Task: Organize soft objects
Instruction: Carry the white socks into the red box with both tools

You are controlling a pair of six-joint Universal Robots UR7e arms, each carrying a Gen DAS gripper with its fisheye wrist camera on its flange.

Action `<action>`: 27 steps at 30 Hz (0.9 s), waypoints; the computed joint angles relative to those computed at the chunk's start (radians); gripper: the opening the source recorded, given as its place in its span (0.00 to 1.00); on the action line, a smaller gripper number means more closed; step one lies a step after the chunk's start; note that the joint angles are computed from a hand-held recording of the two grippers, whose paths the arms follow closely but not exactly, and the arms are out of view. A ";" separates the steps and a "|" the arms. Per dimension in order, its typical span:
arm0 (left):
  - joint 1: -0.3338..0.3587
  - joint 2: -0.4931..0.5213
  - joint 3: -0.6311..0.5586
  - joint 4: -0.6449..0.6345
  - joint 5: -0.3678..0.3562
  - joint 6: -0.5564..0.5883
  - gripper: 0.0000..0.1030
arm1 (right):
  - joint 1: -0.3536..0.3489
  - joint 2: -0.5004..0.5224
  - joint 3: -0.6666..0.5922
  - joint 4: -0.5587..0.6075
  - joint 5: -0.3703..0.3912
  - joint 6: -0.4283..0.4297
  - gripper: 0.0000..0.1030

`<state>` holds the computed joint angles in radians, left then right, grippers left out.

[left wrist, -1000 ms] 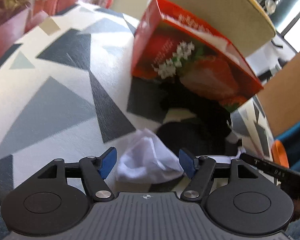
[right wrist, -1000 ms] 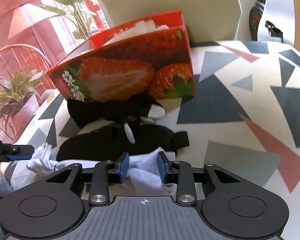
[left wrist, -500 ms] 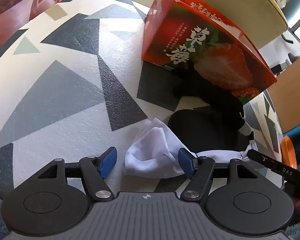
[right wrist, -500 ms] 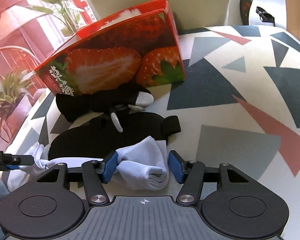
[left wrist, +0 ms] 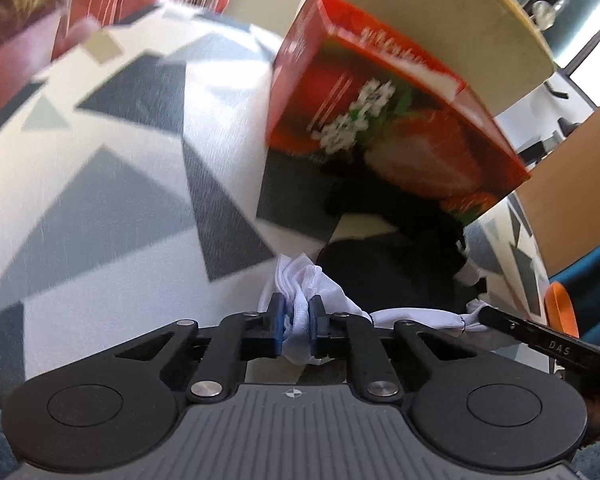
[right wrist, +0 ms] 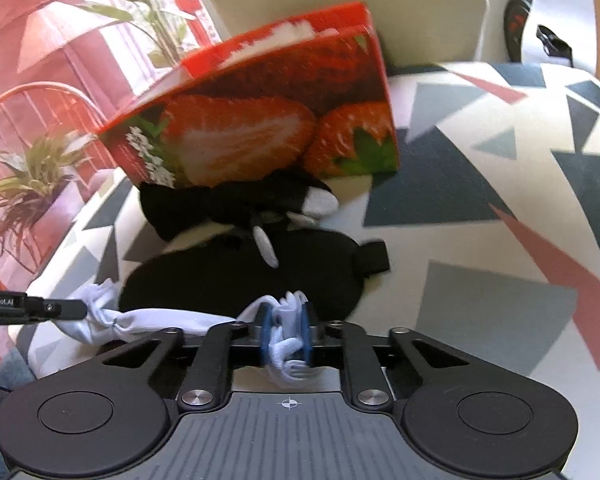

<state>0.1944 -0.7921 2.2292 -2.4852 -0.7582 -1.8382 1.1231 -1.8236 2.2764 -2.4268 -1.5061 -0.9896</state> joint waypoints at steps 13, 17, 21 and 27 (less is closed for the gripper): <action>-0.028 -0.084 -0.085 0.206 0.255 0.070 0.12 | 0.073 0.010 -0.096 0.039 0.199 0.065 0.12; 0.007 -0.087 -0.118 0.177 0.319 0.145 0.12 | 0.133 0.059 -0.144 -0.014 0.219 0.088 0.12; 0.062 -0.064 -0.171 0.133 0.400 0.284 0.12 | 0.203 0.129 -0.206 -0.086 0.215 0.099 0.12; 0.164 -0.009 -0.275 0.041 0.440 0.539 0.12 | 0.307 0.282 -0.318 -0.206 0.119 0.118 0.11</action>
<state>0.3585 -0.8014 1.9542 -2.4443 -0.3178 -1.2995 1.4299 -1.5412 1.9581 -2.6331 -1.3869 -0.8714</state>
